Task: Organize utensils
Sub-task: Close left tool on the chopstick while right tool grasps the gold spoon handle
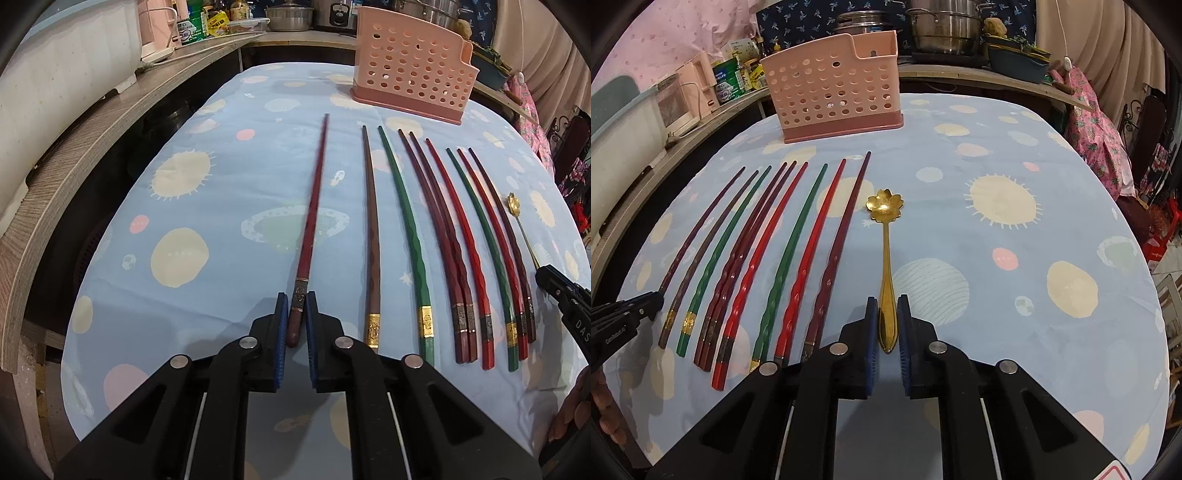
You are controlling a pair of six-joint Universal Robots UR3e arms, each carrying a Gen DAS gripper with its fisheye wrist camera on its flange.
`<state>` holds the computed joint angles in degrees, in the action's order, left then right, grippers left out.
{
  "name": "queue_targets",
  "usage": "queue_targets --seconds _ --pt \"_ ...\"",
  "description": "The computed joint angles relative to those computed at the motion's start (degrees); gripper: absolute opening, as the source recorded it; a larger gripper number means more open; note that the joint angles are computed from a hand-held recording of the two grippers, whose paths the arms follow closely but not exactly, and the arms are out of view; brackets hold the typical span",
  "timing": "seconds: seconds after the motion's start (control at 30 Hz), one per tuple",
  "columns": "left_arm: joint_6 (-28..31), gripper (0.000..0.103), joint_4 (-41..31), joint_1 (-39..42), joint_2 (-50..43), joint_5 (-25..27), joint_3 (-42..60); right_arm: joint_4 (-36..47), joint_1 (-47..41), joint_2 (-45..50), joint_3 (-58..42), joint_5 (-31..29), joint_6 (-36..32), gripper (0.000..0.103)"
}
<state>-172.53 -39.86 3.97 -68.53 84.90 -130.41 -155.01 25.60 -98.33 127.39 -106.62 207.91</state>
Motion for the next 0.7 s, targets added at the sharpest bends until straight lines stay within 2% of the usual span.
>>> queue_targets --seconds 0.2,0.57,0.7 --pt "0.24 0.007 -1.46 0.28 2.58 -0.41 -0.19 1.09 0.31 -3.55 1.33 -0.96 -0.12 0.01" --pt "1.21 0.007 -4.51 2.46 6.53 -1.44 -2.8 1.77 -3.69 -11.24 8.42 5.84 1.31 0.011" --pt "2.1 0.007 -5.58 3.99 8.19 -2.33 -3.5 1.65 -3.02 -10.9 8.27 5.08 1.43 0.011"
